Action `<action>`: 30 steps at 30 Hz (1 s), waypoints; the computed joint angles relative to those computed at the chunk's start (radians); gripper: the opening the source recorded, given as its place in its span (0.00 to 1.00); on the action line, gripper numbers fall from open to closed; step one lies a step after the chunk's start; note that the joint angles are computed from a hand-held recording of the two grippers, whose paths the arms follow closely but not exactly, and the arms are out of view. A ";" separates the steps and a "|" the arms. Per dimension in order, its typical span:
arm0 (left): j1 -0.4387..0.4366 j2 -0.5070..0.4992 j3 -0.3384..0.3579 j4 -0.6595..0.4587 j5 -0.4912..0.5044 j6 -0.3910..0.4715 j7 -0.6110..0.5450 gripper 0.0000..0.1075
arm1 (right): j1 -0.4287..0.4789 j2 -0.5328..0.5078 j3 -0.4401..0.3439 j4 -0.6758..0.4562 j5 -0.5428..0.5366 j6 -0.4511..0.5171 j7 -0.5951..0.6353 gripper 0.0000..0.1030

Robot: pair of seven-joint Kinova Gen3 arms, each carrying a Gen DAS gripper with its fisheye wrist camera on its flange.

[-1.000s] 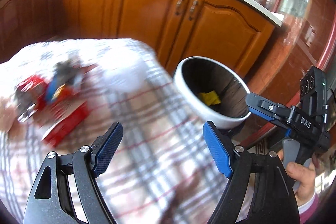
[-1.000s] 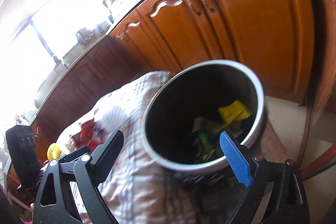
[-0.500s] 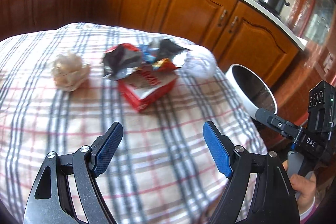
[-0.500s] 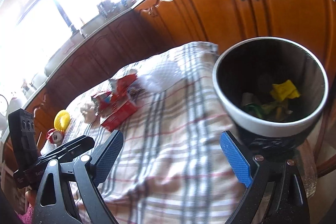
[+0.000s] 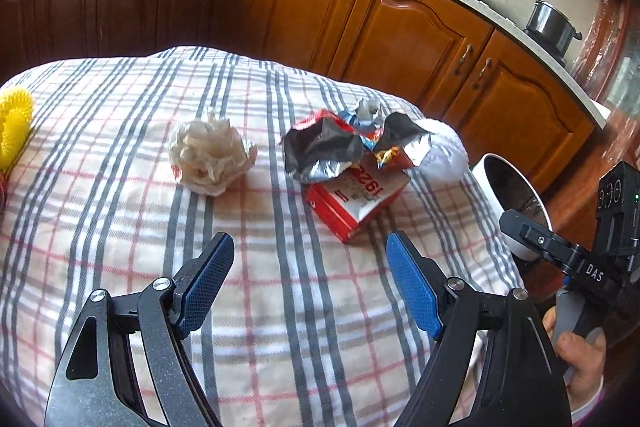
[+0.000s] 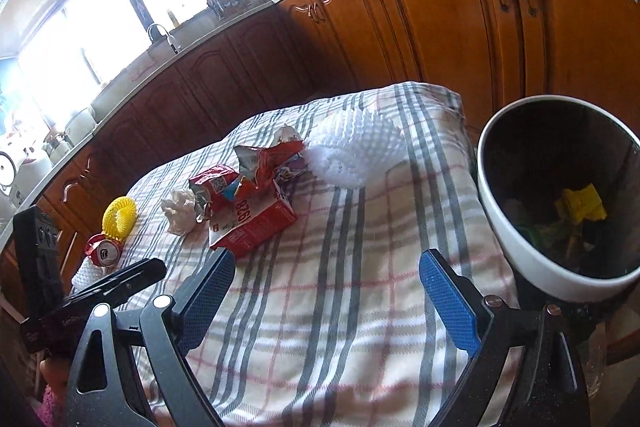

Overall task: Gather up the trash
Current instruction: 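Grasp the red-black wrapper with the left tool while the right tool grasps the white foam net, then carry the red-black wrapper and white foam net over the bin with both tools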

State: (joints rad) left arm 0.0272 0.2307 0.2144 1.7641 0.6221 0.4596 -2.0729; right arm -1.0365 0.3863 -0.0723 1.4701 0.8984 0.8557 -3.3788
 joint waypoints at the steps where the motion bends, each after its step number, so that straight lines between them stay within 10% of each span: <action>1: 0.011 0.005 -0.007 -0.011 -0.016 -0.006 0.014 0.75 | 0.007 0.003 0.000 -0.006 -0.003 -0.001 0.012 0.92; 13: 0.126 0.142 -0.066 -0.237 -0.324 0.040 0.229 0.56 | 0.089 0.061 0.034 -0.092 -0.096 -0.005 0.210 0.85; 18: 0.139 0.200 -0.059 -0.310 -0.396 0.090 0.268 0.29 | 0.132 0.099 0.048 -0.141 -0.172 -0.017 0.312 0.77; 23: 0.117 0.195 -0.025 -0.292 -0.384 0.070 0.242 0.02 | 0.127 0.117 0.077 -0.161 -0.213 -0.014 0.355 0.21; 30: 0.043 0.128 0.037 -0.212 -0.282 0.033 0.158 0.01 | 0.059 0.071 0.101 -0.105 -0.137 -0.002 0.270 0.14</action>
